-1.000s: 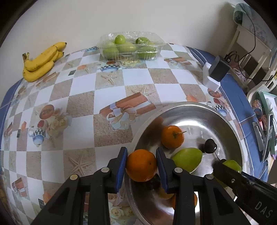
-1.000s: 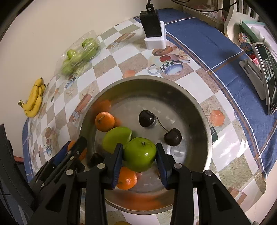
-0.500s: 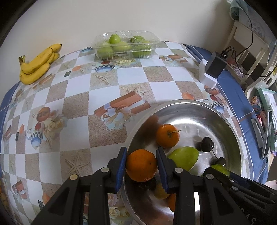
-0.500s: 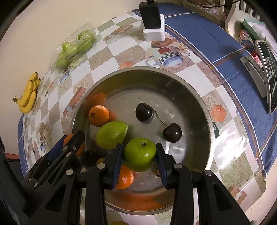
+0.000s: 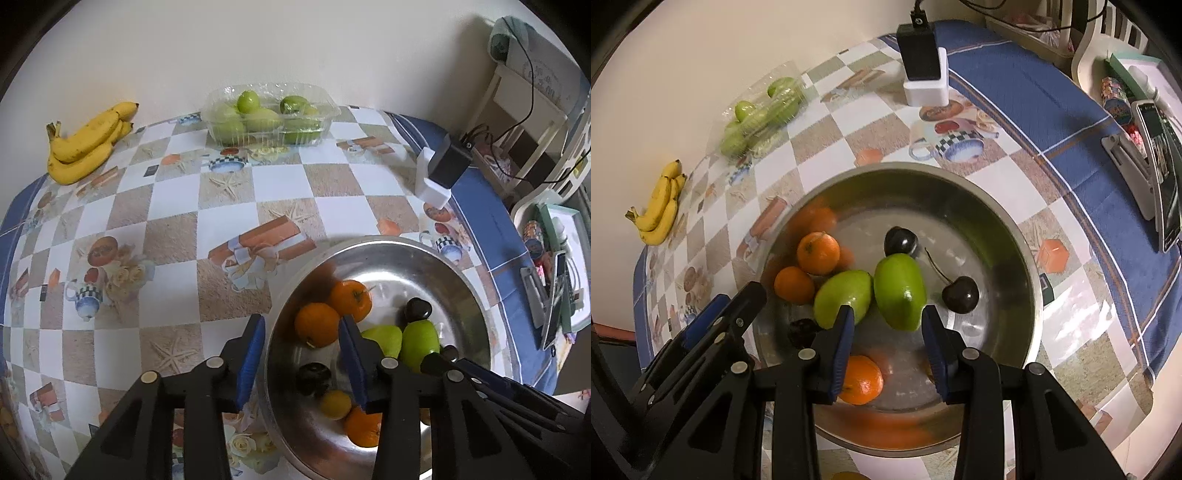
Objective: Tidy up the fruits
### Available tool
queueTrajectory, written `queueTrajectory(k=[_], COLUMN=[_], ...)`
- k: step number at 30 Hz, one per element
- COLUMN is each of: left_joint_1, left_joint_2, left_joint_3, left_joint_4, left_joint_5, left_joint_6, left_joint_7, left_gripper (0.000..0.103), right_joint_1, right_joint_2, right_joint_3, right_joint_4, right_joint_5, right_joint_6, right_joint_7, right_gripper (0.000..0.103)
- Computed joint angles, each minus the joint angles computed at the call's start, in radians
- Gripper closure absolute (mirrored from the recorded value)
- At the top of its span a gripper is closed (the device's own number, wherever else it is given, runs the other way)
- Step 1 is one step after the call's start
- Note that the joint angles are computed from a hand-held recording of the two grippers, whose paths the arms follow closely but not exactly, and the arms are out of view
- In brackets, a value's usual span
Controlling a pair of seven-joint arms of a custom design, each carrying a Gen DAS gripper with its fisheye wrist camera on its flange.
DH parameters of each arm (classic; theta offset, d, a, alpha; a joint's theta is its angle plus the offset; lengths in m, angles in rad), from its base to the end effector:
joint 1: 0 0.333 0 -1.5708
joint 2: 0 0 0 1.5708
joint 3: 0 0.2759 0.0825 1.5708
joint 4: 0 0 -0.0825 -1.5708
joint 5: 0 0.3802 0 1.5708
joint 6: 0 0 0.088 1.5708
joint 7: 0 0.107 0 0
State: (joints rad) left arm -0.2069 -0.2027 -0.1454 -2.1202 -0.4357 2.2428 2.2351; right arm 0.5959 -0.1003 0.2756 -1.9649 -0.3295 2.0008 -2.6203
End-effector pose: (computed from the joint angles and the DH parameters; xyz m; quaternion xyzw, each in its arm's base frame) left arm 0.4919 -0.1973 0.4960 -0.3650 0.9006 -0.2344 0.0259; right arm 0.3634 0.4072 0.4921 -0.2288 0.9569 -0.0866 0.1563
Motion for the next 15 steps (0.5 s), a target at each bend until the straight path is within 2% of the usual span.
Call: queueTrajectory(k=[5,7,10,12,13,14,15], left_joint_1=[0.024,0.036,0.049,0.059,0.061,0.064,0.068], left_joint_2=[0.011,0.024,0.044,0.056,0.058,0.065,0.073], left_joint_3=[-0.015,-0.02,-0.012,-0.012,-0.011,-0.01,-0.01], left_joint_4=[0.023,0.037,0.051,0.057,0.057,0.062,0.069], left_joint_5=[0.107,0.168,0.198,0.233,0.239,0.246,0.254], left_joint_6=[-0.007,-0.018,-0.034,-0.037,-0.038,-0.041,-0.049], left_joint_7=[-0.112,-0.183,-0.227,-0.266,-0.275,-0.287,-0.303], left_gripper=[0.056,0.056,0.055,0.05,0.043,0.039,0.038], right_joint_1=[0.0,-0.001,0.0,0.001,0.002,0.003,0.004], right_joint_2=[0.005,0.008,0.024,0.034,0.04,0.045,0.051], right_joint_3=[0.0,-0.005,-0.007,-0.01,-0.011,-0.012,-0.014], right_joint_4=[0.009,0.008,0.023,0.032,0.037,0.044,0.051], right_joint_5=[-0.01,0.0,0.015,0.018,0.019,0.019,0.018], right_joint_6=[-0.003,0.004,-0.005,-0.009,-0.011,-0.016,-0.023], right_joint_7=[-0.012,-0.021,-0.043,-0.057,-0.066,-0.07,-0.075], right_gripper=[0.062,0.05,0.047,0.045,0.04,0.038,0.038])
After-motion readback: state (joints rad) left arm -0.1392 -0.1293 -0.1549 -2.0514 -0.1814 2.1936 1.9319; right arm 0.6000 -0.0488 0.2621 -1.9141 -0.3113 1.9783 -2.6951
